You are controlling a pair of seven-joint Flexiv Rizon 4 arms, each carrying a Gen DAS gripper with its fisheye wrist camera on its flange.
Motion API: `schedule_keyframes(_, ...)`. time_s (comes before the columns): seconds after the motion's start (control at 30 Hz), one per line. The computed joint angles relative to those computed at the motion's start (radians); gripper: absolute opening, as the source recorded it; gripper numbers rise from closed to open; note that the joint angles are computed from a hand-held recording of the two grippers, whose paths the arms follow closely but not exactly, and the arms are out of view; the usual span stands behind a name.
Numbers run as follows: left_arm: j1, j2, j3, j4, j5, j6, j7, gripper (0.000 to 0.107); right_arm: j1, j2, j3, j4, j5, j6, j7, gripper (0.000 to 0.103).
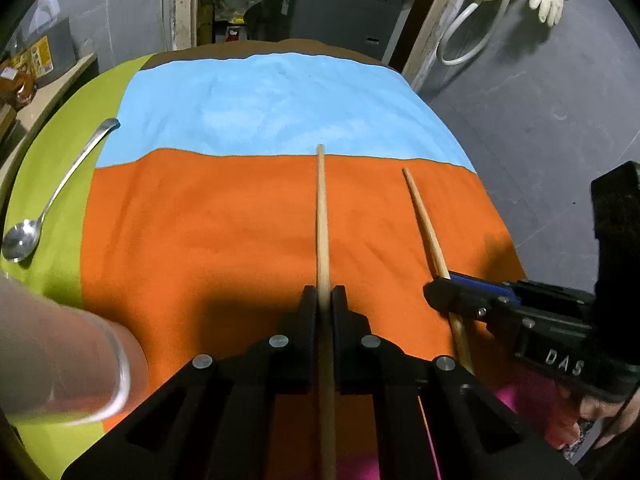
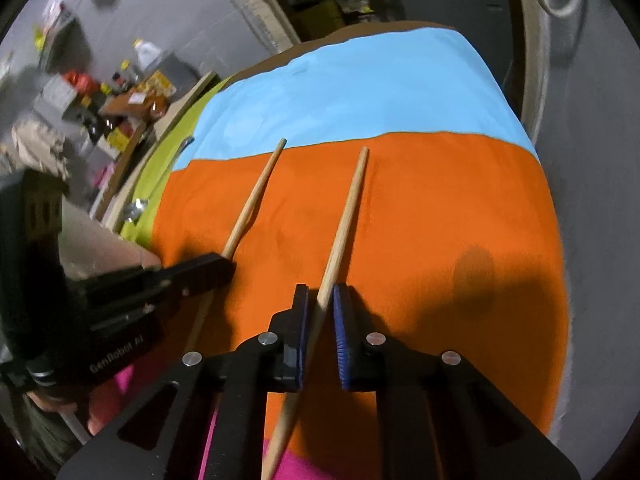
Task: Organize utensils
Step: 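Grasp one wooden chopstick with the left gripper while the right gripper grasps the other, then lift both chopsticks and carry them over the white caddy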
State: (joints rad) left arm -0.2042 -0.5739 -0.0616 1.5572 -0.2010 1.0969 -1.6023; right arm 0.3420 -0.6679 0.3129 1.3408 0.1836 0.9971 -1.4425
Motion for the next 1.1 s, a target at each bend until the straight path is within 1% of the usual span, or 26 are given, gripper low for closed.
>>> schedule_keyframes(0.1,-0.003,0.01,0.002,0.021,0.002,0.027,-0.008,0.004,-0.045,0.0,0.048,0.001,0.081,0.012,-0.017,0.007)
schedule_keyframes(0.23,0.008,0.04,-0.023,0.088,-0.026,0.104,0.002,0.004,-0.079,0.013,0.087,0.027,0.168,0.057,-0.058,0.006)
schedule_keyframes(0.27,0.01,0.05,-0.031,0.109,-0.033,0.135,0.007,0.004,-0.085,0.018,0.095,0.036,0.185,0.073,-0.072,0.006)
schedule_keyframes(0.43,0.026,0.096,-0.079,0.215,-0.072,0.309,0.054,0.004,-0.101,0.056,0.136,0.107,0.251,0.21,-0.169,0.005)
schedule_keyframes(0.47,0.025,0.106,-0.084,0.238,-0.072,0.357,0.06,0.004,-0.103,0.061,0.147,0.119,0.261,0.243,-0.19,0.005)
schedule_keyframes(0.53,0.003,0.119,-0.062,0.269,-0.059,0.448,0.041,0.004,-0.109,0.074,0.172,0.146,0.279,0.32,-0.23,0.005)
schedule_keyframes(0.6,0.01,0.13,-0.08,0.316,-0.046,0.591,0.033,0.004,-0.123,0.079,0.217,0.169,0.3,0.415,-0.281,0.005)
schedule_keyframes(0.7,-0.013,0.139,-0.051,0.337,-0.033,0.693,0.006,0.004,-0.139,0.076,0.272,0.194,0.29,0.544,-0.323,0.005)
schedule_keyframes(0.73,-0.005,0.144,-0.06,0.348,-0.024,0.736,-0.003,0.004,-0.14,0.074,0.285,0.201,0.281,0.585,-0.332,0.005)
schedule_keyframes(0.8,-0.001,0.149,-0.062,0.363,-0.008,0.807,-0.017,0.004,-0.13,0.073,0.299,0.217,0.257,0.682,-0.346,0.005)
schedule_keyframes(0.87,-0.025,0.156,-0.037,0.378,-0.002,0.884,-0.024,0.004,-0.117,0.067,0.307,0.223,0.23,0.759,-0.35,0.005)
schedule_keyframes(0.9,-0.032,0.158,-0.028,0.383,0.001,0.921,-0.024,0.004,-0.103,0.066,0.303,0.227,0.216,0.804,-0.352,0.005)
schedule_keyframes(1.0,-0.05,0.158,-0.01,0.385,-0.002,0.995,-0.007,0.004,-0.054,0.058,0.278,0.228,0.174,0.908,-0.347,0.005)
schedule_keyframes(1.1,-0.088,0.154,0.02,0.384,-0.046,1.064,0.038,0.004,-0.002,0.051,0.247,0.225,0.135,1.005,-0.349,0.005)
